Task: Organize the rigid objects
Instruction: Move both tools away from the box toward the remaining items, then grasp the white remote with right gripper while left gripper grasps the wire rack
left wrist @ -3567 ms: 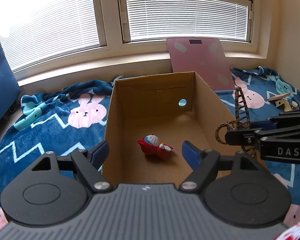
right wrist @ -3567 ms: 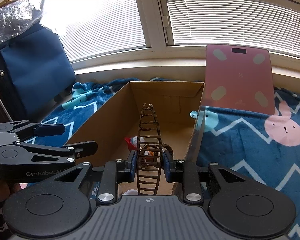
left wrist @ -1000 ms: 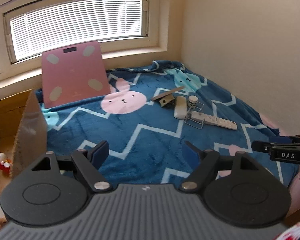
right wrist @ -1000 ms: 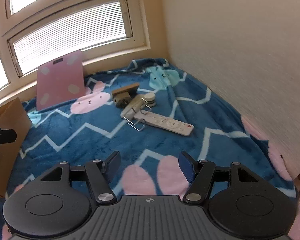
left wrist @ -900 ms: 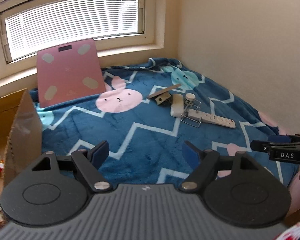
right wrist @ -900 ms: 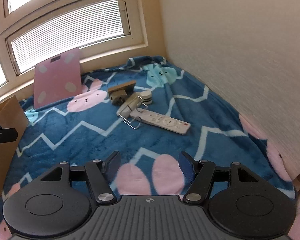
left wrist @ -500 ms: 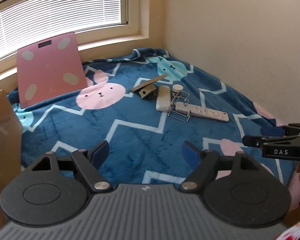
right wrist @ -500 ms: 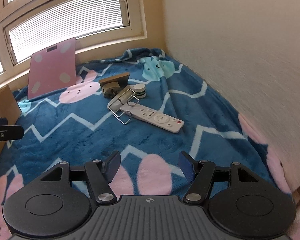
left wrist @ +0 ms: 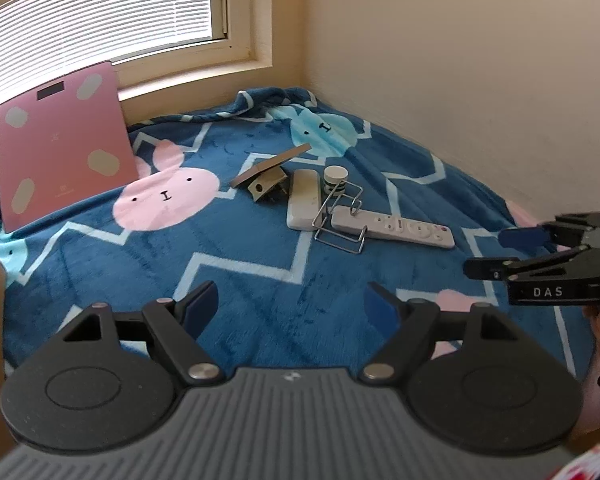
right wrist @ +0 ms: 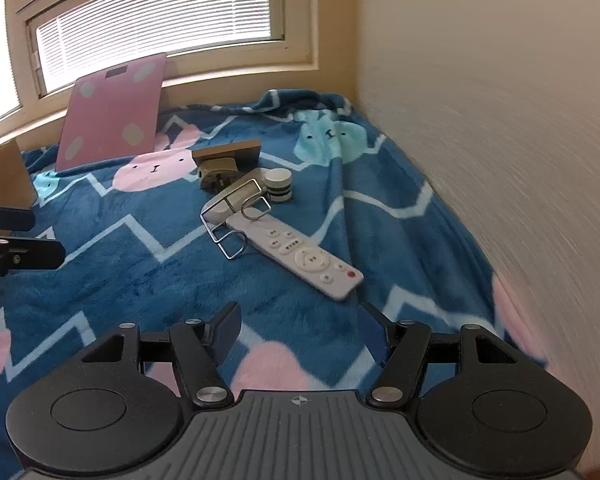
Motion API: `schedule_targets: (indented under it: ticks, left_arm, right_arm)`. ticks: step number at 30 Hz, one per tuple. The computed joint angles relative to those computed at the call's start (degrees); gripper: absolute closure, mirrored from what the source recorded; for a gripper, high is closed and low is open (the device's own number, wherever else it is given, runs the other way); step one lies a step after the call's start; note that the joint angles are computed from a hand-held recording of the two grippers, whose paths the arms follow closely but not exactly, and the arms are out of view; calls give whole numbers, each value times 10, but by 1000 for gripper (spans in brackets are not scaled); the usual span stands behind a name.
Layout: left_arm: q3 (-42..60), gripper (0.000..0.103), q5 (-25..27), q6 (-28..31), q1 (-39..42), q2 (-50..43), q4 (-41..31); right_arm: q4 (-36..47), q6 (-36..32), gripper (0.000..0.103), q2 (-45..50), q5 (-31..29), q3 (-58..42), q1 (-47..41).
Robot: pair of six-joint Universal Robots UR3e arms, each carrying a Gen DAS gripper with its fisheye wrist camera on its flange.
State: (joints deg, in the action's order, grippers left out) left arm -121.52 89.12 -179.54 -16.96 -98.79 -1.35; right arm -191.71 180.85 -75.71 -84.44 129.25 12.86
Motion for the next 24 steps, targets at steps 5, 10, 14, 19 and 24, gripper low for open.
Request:
schedule_targets:
  ticks: [5,10,14,19,24]
  left_arm:
    - [36,26,-5,7,1,-50,9]
    - [74,26,-14,11,6,-104,21]
    - [103,26,-27,15,12,-144,29]
    - [139,26,-41,21,16,-190,32]
    - [157,26,-49,23,18,-214,36]
  right_arm:
    - [3,-61,42,56,54,-52,-26]
    - [28,-117,42,107,87,-114,-41]
    - [55,-158,42,146,116,-162,-52]
    - [83,-193,42,193,140,-219,-61]
    - [104,-214,42,232,157,-270,-69]
